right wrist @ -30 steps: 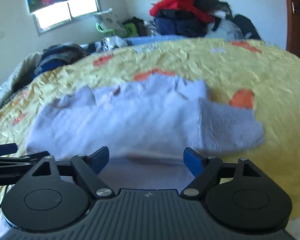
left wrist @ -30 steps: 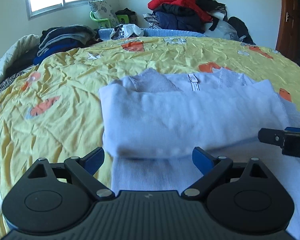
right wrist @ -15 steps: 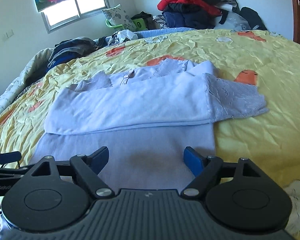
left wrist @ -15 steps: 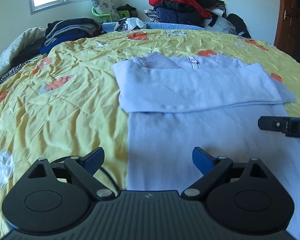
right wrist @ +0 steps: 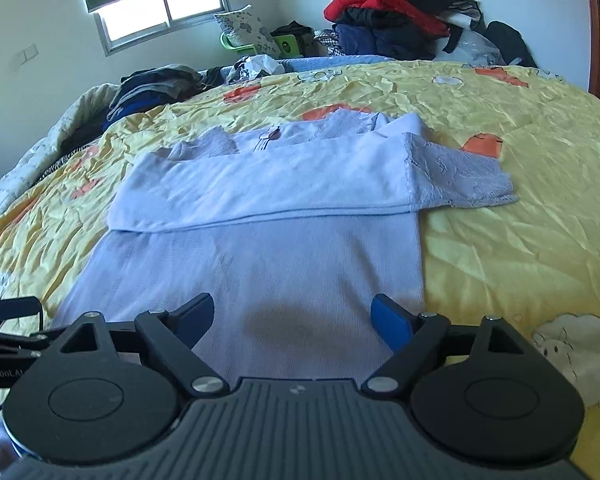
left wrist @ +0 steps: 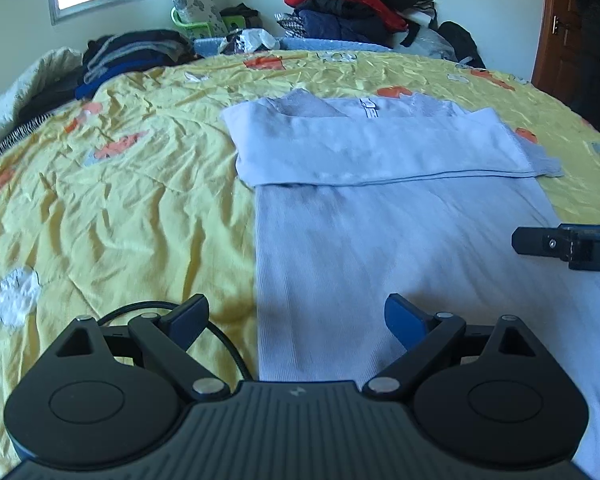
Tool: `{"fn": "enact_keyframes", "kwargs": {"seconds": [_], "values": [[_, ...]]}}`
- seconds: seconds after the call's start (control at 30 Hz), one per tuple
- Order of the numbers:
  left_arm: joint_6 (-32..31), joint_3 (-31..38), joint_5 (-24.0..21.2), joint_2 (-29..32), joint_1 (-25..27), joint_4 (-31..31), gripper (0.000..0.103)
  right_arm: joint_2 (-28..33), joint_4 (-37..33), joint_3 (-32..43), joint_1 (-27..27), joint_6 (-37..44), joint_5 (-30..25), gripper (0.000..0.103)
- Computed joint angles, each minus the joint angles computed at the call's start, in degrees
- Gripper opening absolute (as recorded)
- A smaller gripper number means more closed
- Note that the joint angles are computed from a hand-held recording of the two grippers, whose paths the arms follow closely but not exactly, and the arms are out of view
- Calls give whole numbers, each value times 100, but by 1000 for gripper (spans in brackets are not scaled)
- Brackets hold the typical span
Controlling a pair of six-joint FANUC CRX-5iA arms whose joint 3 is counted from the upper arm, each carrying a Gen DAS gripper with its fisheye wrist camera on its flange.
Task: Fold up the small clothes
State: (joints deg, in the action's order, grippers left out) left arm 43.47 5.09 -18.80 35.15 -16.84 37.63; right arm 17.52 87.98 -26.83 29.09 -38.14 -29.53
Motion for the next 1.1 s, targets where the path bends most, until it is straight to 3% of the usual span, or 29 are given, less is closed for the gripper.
{"fn": "enact_keyframes", "kwargs": {"seconds": [0.13,0.23,0.57,0.67,0.7,0.77,0.97,1.1], "values": [[-986,-416,-157,-175,36,1178,96,-169,21,-183,111,-40,-98,88],[-1459,-633,-332,-289,94,1702,96,-351,29,-367,203,-3,-180,88],[-1375,-990,-473,-537,224,1698,96,-761,-244,-787,495,203,-365,88],[-1145,-909,-538,-539,231,1441,96,-768,755,-833,249,-795,-280,88],[-1373,-1001,-478,-585,210,1624,96,-788,813,-834,238,-922,-320,88],[-1819,-1129,-469,-651,211,1906,96,-833,534,-833,324,-725,-416,88],[-2373,-1308,-832,-749,369,2093,96,-1279,0,-1392,468,-521,-279,88],[-2569,-1562,-652,-905,337,2234,96,-1450,-451,-1600,728,-381,-378,88]]}}
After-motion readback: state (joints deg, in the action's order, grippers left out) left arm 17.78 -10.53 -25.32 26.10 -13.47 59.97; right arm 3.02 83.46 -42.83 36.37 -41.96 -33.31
